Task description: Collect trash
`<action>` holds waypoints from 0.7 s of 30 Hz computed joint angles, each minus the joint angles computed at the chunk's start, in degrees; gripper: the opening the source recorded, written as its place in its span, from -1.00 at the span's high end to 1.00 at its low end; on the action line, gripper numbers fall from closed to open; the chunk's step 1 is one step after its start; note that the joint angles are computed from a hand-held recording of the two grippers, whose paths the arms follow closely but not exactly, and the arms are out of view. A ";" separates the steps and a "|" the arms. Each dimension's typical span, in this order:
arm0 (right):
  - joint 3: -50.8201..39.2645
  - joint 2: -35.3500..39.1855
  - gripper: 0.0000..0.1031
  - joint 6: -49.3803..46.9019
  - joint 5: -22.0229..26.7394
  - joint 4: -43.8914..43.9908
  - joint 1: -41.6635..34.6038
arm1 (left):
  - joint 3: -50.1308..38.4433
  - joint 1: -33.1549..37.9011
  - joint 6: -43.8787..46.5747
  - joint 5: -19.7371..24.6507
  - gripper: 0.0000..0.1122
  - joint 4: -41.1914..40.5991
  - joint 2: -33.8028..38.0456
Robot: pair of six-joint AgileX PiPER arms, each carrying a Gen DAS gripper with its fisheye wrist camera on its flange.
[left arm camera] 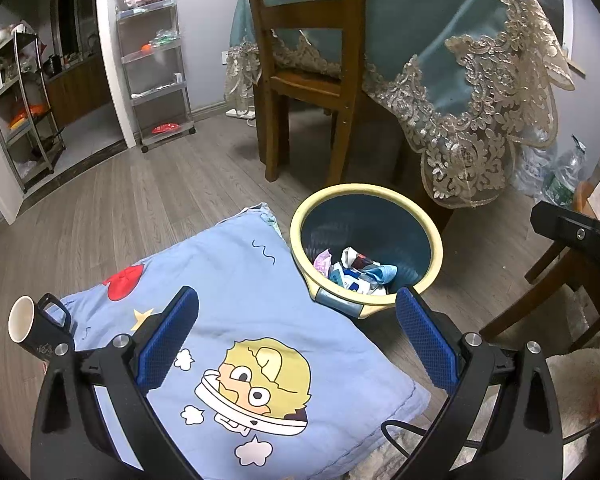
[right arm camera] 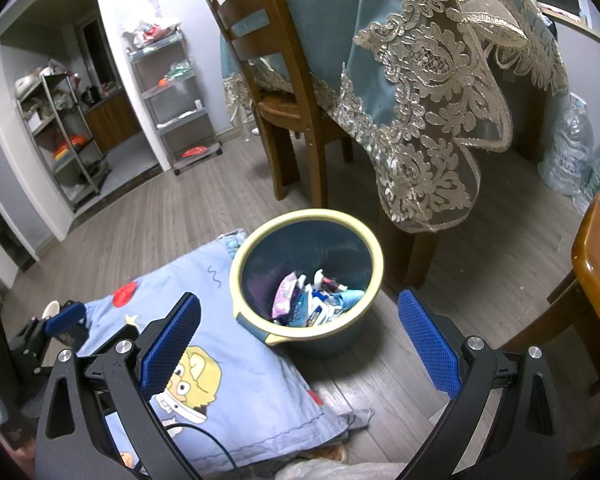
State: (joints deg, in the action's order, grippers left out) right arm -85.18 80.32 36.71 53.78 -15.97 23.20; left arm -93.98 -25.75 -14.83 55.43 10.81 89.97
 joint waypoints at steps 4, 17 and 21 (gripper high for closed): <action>-0.05 0.03 -0.90 -0.06 0.01 0.02 -0.02 | 0.08 -0.29 0.25 0.03 -0.73 0.03 -0.01; -0.05 0.05 -0.90 -0.11 0.02 0.09 -0.07 | 0.30 -0.47 0.65 -0.08 -0.73 0.06 -0.32; -0.04 0.05 -0.90 -0.16 -0.03 0.10 -0.10 | 0.26 -0.60 0.52 -0.09 -0.73 0.23 -0.19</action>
